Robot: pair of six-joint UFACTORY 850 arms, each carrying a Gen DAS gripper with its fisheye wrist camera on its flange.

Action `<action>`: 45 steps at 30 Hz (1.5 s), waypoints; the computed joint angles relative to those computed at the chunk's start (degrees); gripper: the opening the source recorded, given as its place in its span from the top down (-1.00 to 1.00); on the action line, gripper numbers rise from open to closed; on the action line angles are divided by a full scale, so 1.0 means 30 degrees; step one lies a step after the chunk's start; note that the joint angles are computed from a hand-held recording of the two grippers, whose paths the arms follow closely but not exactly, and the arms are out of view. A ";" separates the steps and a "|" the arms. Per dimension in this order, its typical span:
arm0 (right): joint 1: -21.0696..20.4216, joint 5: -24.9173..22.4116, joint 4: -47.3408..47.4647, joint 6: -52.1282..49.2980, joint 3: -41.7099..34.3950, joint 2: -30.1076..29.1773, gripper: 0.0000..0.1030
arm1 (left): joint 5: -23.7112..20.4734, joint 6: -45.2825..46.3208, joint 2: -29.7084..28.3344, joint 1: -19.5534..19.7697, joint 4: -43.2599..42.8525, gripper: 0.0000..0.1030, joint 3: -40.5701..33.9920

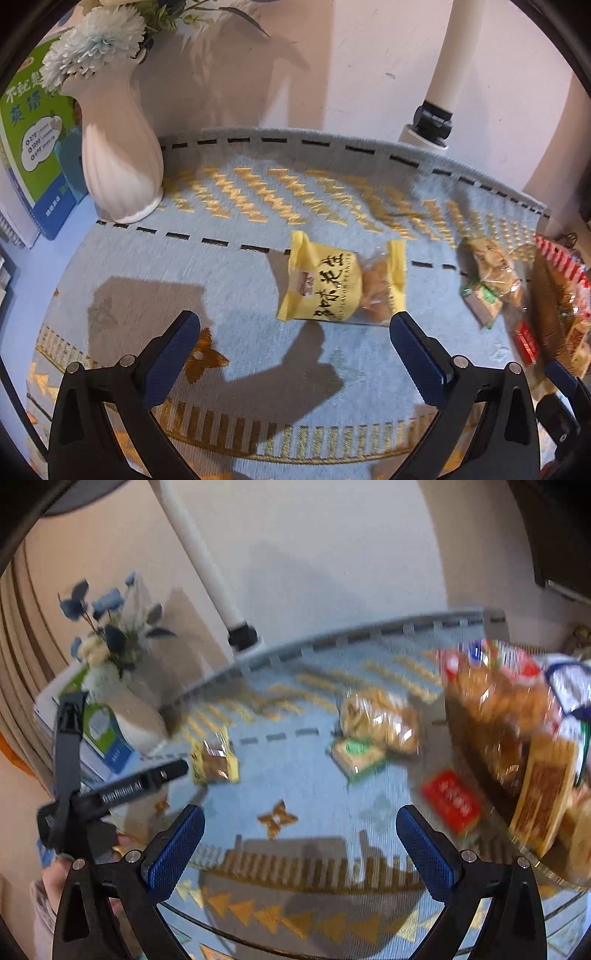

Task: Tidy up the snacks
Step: 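Move both tools back over the yellow peanut packet and remaining snacks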

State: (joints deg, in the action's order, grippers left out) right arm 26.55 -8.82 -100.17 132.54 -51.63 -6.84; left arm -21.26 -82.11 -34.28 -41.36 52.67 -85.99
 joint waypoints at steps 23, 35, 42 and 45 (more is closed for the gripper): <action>-0.0566 -0.3479 0.1109 0.4158 0.2566 0.0409 -1.00 | 0.0727 -0.1765 -0.1785 -0.0002 0.1803 -1.00 -0.1049; -0.0779 -0.3245 -0.2527 0.8235 0.3550 0.1246 -1.00 | 0.0753 0.0027 -0.2112 0.0024 0.0156 -1.00 -0.1516; -0.0695 -0.3323 -0.3209 0.9193 0.3971 0.1697 -1.00 | 0.0987 -0.0832 -0.1935 0.0039 0.0827 -1.00 -0.1128; -0.0689 -0.3315 -0.3293 0.9314 0.3970 0.1701 -1.00 | 0.1051 -0.1122 -0.1886 0.0049 0.1020 -1.00 -0.1047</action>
